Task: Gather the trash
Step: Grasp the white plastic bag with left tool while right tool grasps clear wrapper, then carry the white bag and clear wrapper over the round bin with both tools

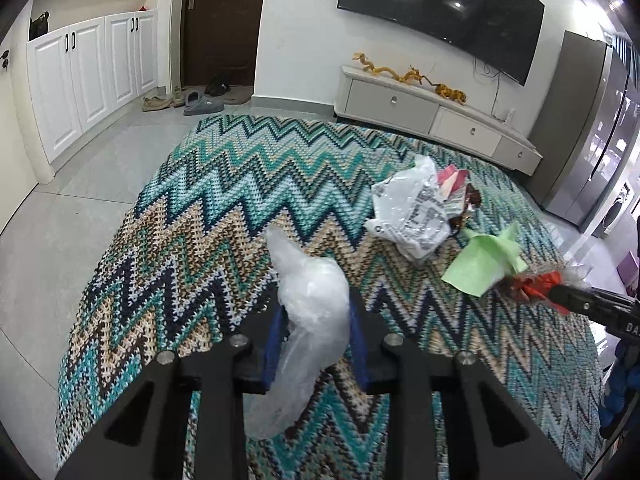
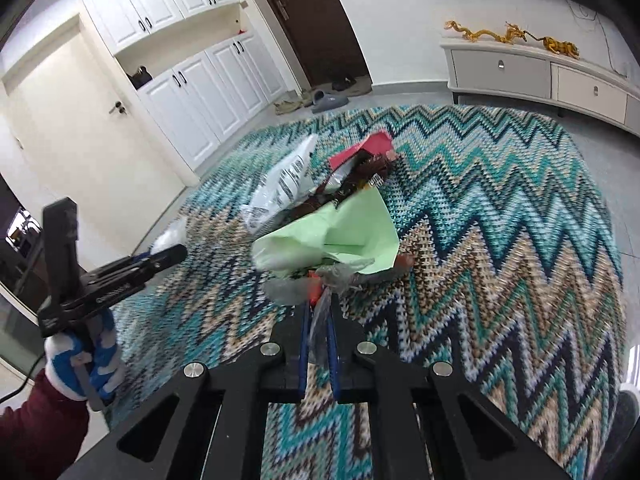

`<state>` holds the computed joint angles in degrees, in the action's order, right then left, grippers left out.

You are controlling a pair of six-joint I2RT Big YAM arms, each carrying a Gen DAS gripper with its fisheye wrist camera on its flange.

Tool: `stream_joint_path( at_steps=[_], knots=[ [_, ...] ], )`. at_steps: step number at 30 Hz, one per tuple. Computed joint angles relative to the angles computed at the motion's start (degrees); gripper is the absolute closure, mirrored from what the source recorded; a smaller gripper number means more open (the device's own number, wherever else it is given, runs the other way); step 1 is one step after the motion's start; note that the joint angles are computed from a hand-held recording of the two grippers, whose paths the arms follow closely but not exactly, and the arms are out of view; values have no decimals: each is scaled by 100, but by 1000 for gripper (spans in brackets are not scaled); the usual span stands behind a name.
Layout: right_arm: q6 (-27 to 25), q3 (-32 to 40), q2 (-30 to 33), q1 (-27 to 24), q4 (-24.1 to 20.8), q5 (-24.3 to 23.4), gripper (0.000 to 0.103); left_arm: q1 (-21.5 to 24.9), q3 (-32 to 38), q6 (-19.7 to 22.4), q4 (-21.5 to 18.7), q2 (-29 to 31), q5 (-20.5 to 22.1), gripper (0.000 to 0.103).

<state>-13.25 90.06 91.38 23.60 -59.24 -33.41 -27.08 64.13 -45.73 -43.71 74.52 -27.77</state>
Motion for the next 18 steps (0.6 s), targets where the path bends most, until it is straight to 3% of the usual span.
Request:
stream_joint_path(
  at_steps=[18],
  knots=[
    [52, -676, -1024, -588, 192, -448, 95, -696, 253, -100, 52, -171, -293, 75]
  ],
)
